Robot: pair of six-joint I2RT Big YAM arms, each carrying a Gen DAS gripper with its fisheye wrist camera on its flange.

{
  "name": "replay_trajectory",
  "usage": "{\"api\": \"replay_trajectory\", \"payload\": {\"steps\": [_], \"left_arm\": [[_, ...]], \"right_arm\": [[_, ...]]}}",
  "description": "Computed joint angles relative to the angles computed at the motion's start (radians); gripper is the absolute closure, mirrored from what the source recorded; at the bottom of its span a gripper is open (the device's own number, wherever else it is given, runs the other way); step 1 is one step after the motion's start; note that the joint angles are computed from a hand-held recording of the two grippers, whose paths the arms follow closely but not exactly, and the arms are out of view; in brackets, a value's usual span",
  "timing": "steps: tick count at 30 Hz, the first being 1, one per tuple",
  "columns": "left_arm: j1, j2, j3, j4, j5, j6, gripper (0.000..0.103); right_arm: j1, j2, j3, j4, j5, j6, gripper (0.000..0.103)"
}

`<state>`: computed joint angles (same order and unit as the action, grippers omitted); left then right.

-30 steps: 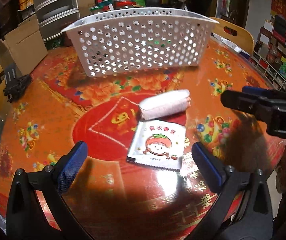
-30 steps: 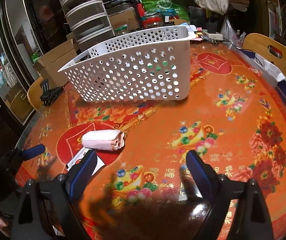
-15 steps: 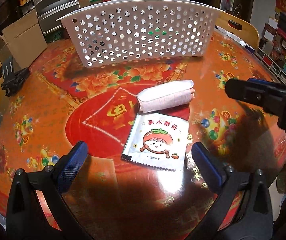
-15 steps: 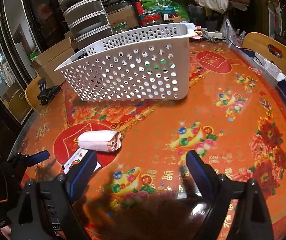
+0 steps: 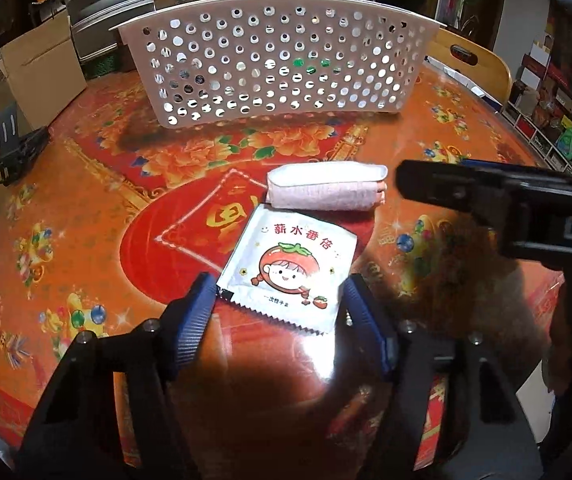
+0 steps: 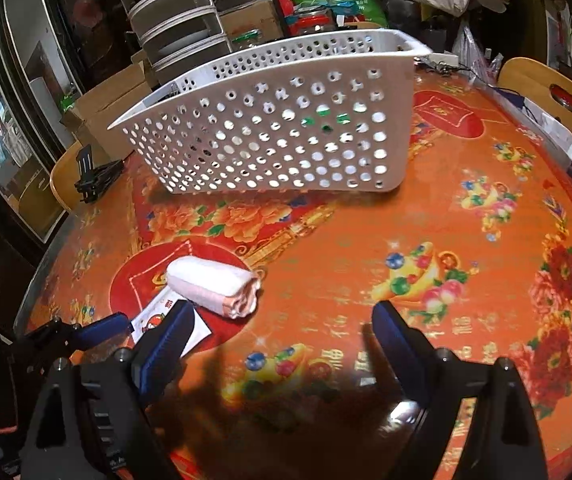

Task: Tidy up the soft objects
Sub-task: 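Grasp the rolled pink-and-white towel with the right tool while the left tool approaches the packet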

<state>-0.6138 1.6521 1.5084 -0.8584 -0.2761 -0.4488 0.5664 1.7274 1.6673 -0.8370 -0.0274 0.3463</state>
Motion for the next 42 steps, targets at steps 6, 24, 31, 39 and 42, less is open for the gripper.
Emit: {"api": "replay_trajectory", "payload": {"steps": [6, 24, 31, 39, 42], "left_arm": [[0.020, -0.041, -0.054, 0.030, 0.011, 0.002, 0.063], [0.084, -0.077, -0.105, 0.062, 0.044, 0.016, 0.062], [0.070, -0.042, -0.066, 0.061, 0.025, 0.032, 0.030], [0.071, 0.011, -0.008, 0.036, 0.024, 0.038, 0.025], [0.072, 0.019, -0.001, 0.037, 0.028, 0.039, 0.025]], "right_arm": [[0.022, 0.062, 0.069, -0.039, -0.022, 0.014, 0.013], [0.083, 0.219, 0.279, -0.148, 0.057, -0.117, 0.036], [0.070, 0.184, 0.222, -0.104, 0.028, -0.139, 0.061], [0.054, 0.132, 0.142, -0.052, 0.005, -0.154, 0.067], [0.046, 0.111, 0.112, -0.036, -0.006, -0.154, 0.069]]}}
